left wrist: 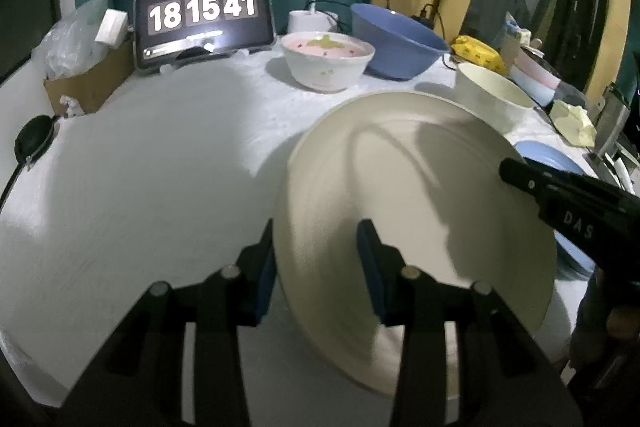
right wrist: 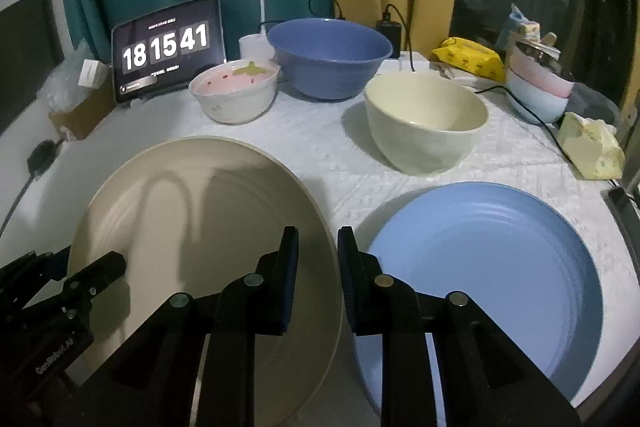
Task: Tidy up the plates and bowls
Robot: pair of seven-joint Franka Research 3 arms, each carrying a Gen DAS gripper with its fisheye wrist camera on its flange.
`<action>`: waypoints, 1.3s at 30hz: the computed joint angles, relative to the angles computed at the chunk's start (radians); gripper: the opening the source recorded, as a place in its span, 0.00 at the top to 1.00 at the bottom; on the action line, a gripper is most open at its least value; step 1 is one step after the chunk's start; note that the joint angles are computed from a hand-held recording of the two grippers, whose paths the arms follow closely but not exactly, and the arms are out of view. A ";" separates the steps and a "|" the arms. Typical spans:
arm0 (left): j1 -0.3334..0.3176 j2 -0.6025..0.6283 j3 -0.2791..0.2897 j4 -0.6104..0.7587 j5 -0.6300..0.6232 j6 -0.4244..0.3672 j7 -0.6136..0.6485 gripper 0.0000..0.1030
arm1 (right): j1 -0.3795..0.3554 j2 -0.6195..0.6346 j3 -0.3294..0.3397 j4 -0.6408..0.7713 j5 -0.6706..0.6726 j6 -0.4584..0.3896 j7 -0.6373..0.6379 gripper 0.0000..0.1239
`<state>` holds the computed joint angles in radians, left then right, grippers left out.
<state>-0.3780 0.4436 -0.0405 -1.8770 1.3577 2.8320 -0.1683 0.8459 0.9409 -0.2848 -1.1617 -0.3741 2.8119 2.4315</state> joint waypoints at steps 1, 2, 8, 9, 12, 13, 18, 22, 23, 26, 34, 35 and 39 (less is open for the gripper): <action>-0.003 -0.001 -0.001 0.001 0.002 -0.003 0.001 0.61 | 0.006 -0.010 -0.009 -0.019 -0.004 0.010 0.010 0.82; -0.006 -0.002 -0.002 0.002 0.004 -0.006 0.003 0.61 | 0.011 -0.020 -0.017 -0.038 -0.007 0.021 0.021 0.82; -0.019 -0.001 -0.012 0.019 0.000 -0.021 0.027 0.61 | 0.039 -0.068 -0.065 -0.131 -0.027 0.073 0.073 0.82; -0.023 0.000 -0.013 0.022 -0.001 -0.027 0.031 0.61 | 0.046 -0.077 -0.076 -0.150 -0.031 0.085 0.084 0.82; -0.029 0.004 -0.017 0.031 -0.009 -0.033 0.048 0.61 | 0.067 -0.099 -0.108 -0.196 -0.040 0.114 0.111 0.82; -0.032 0.006 -0.018 0.036 -0.014 -0.036 0.055 0.61 | 0.069 -0.104 -0.113 -0.206 -0.040 0.120 0.115 0.82; -0.048 0.010 -0.017 0.054 -0.024 -0.045 0.075 0.61 | 0.107 -0.133 -0.168 -0.268 -0.047 0.157 0.154 0.82; -0.061 0.014 -0.019 0.070 -0.027 -0.055 0.090 0.61 | 0.143 -0.152 -0.222 -0.318 -0.047 0.193 0.185 0.82; -0.064 0.017 -0.021 0.077 -0.032 -0.059 0.100 0.61 | 0.150 -0.155 -0.233 -0.326 -0.044 0.199 0.189 0.82; -0.072 0.027 -0.025 0.094 -0.049 -0.066 0.124 0.61 | 0.172 -0.163 -0.266 -0.357 -0.030 0.219 0.197 0.82; -0.105 0.063 -0.024 0.157 -0.107 -0.089 0.204 0.61 | 0.231 -0.180 -0.355 -0.445 0.047 0.280 0.184 0.82; -0.110 0.069 -0.023 0.168 -0.116 -0.094 0.215 0.61 | 0.235 -0.181 -0.362 -0.453 0.059 0.287 0.177 0.82; -0.128 0.091 -0.020 0.205 -0.154 -0.108 0.259 0.61 | 0.249 -0.186 -0.387 -0.486 0.108 0.314 0.148 0.82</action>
<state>-0.5063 0.5349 -0.0609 -1.6716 1.2035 2.7241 0.0906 1.0951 0.7546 -0.6720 -1.6478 -0.2658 3.1258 2.5795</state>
